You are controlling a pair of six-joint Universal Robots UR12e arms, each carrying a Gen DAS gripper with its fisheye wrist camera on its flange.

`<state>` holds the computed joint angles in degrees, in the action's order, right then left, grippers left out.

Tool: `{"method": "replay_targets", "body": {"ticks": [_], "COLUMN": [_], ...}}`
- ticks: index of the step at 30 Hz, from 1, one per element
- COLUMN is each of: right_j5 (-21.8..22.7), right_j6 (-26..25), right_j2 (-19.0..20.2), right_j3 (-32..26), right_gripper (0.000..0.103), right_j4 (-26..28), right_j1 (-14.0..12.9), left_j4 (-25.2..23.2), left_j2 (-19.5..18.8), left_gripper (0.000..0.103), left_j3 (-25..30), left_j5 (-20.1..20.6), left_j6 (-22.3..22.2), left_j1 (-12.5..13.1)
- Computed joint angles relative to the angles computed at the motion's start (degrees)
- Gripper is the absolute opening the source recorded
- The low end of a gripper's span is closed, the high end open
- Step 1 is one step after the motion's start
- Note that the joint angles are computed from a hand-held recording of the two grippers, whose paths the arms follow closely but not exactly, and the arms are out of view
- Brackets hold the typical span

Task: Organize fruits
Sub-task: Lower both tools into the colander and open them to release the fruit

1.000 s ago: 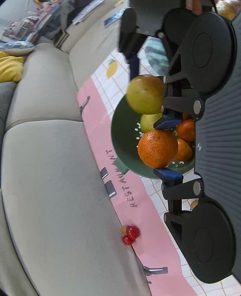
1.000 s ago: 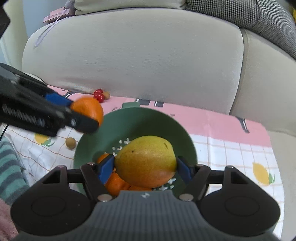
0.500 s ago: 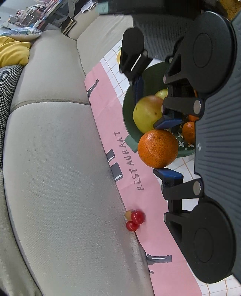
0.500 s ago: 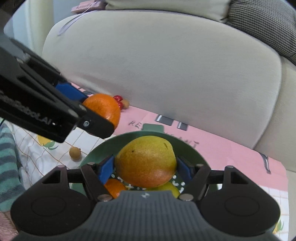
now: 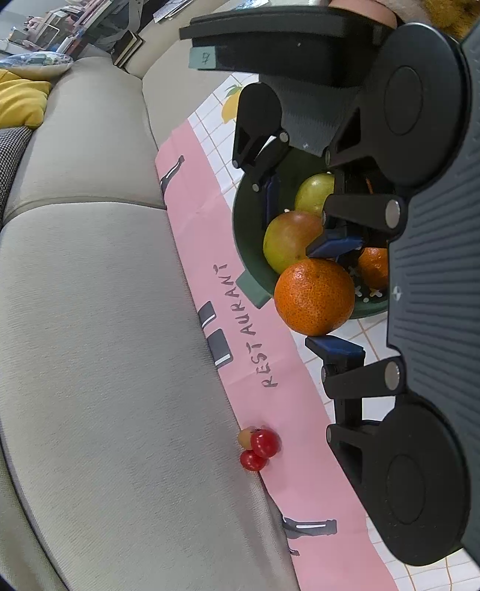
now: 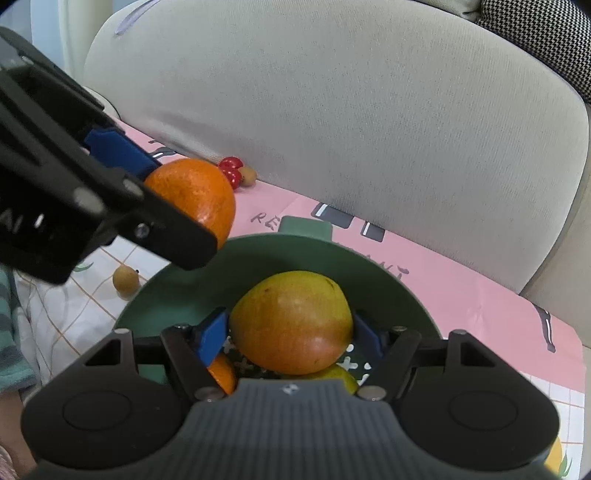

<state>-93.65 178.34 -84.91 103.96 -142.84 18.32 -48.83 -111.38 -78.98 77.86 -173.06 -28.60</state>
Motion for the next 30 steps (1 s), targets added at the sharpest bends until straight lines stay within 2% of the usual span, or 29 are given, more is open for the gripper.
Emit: {"method": "replay_targets", "body": {"ticks": [4,9,12,15,21,24,27,30], "right_j5": [-0.91,0.26,-1.48,-1.80,-5.46,-9.08,-10.34,-10.91], "right_j6": [-0.35,-0.65,-1.47,-0.52,2.50,5.36,7.74,9.01], "right_j2": [0.24,-0.33,-0.90,-1.45,-4.10,-5.41,-6.70,-7.48], "right_j3": [-0.21,0.63,1.81,2.06,3.98,4.80,5.81,6.59], "right_gripper": [0.070,0.070,0.072,0.072,0.072,0.068,0.055,0.048], "right_j4": [0.71,0.15,-3.22,-3.84,-3.92,-2.48,-1.71,-1.41], "right_j1": [0.25,0.01,0.41,0.17,0.75,1.60,1.80,1.86], "left_j4": [-0.51,-1.13,-1.38,-1.75,-2.87,-3.35,-3.98,-5.14], "left_j2": [0.21,0.40,0.45,0.45,0.62,0.58,0.43,0.26], "left_gripper": [0.051,0.051,0.051,0.051,0.051,0.051,0.051,0.051], "left_j3": [-0.14,-0.17,-0.11,0.02,0.00,-0.08,-0.10,-0.04], "left_j5": [-0.06,-0.10,-0.16,-0.17,-0.56,-0.49,-0.10,0.01], "left_j6": [0.17,0.03,0.33,0.58,1.98,3.25,5.57,7.57], "left_j1": [-0.01,-0.06,-0.23,-0.47,-0.80,-1.20,-1.88,-2.47]}}
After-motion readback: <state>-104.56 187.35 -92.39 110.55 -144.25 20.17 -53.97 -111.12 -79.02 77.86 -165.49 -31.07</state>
